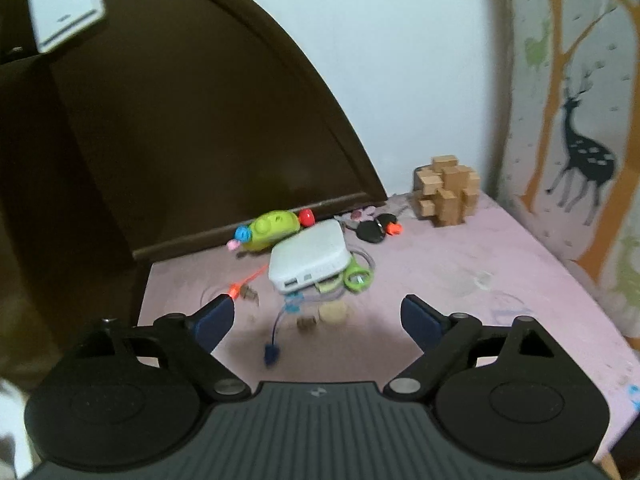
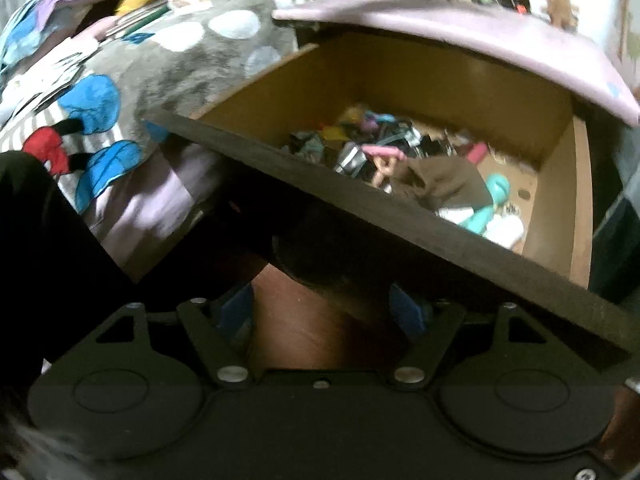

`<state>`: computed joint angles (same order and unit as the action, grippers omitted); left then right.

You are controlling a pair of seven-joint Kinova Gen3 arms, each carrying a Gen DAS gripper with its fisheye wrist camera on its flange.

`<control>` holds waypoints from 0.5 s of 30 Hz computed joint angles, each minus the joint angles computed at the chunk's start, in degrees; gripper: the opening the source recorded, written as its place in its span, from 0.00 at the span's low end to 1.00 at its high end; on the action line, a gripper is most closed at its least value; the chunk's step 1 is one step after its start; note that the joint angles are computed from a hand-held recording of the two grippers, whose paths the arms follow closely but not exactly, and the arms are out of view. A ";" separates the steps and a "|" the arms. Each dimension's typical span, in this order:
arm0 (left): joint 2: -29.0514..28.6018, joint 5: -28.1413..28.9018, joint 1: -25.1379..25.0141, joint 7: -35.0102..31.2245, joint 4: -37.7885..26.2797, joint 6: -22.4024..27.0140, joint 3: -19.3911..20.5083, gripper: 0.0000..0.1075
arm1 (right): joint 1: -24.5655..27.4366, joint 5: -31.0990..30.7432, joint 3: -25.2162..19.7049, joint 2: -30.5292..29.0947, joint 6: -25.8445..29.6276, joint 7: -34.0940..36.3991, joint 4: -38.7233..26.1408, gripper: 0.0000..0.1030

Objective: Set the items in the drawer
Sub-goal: 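Reach the left gripper to the white power bank and grasp it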

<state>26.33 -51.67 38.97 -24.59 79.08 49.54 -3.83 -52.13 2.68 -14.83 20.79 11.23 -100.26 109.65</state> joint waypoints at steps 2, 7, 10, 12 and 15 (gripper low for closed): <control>1.98 1.13 -1.92 -2.20 -1.99 -1.25 0.31 0.83 | 1.88 -1.06 -1.72 0.64 1.12 0.83 -0.82 0.73; 4.42 10.38 -7.69 -3.35 -5.39 -6.97 0.02 0.83 | 4.82 -3.15 -4.13 1.70 2.10 3.07 -1.66 0.74; 6.57 15.34 -10.27 -6.71 -8.54 -7.55 -0.22 0.83 | 5.70 -4.25 -4.41 2.40 3.11 3.85 -2.23 0.74; 7.97 18.14 -11.54 -8.99 -10.48 -7.44 -0.49 0.83 | 5.53 -4.65 -4.03 2.67 3.61 3.97 -2.49 0.74; 9.72 22.53 -13.59 -12.02 -12.74 -7.44 -0.64 0.83 | 5.54 -4.73 -4.17 2.91 4.44 4.91 -3.11 0.74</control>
<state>36.05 -29.14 25.38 -36.60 66.34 42.09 -4.47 -46.59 -2.05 -19.00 23.70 15.67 -95.35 106.54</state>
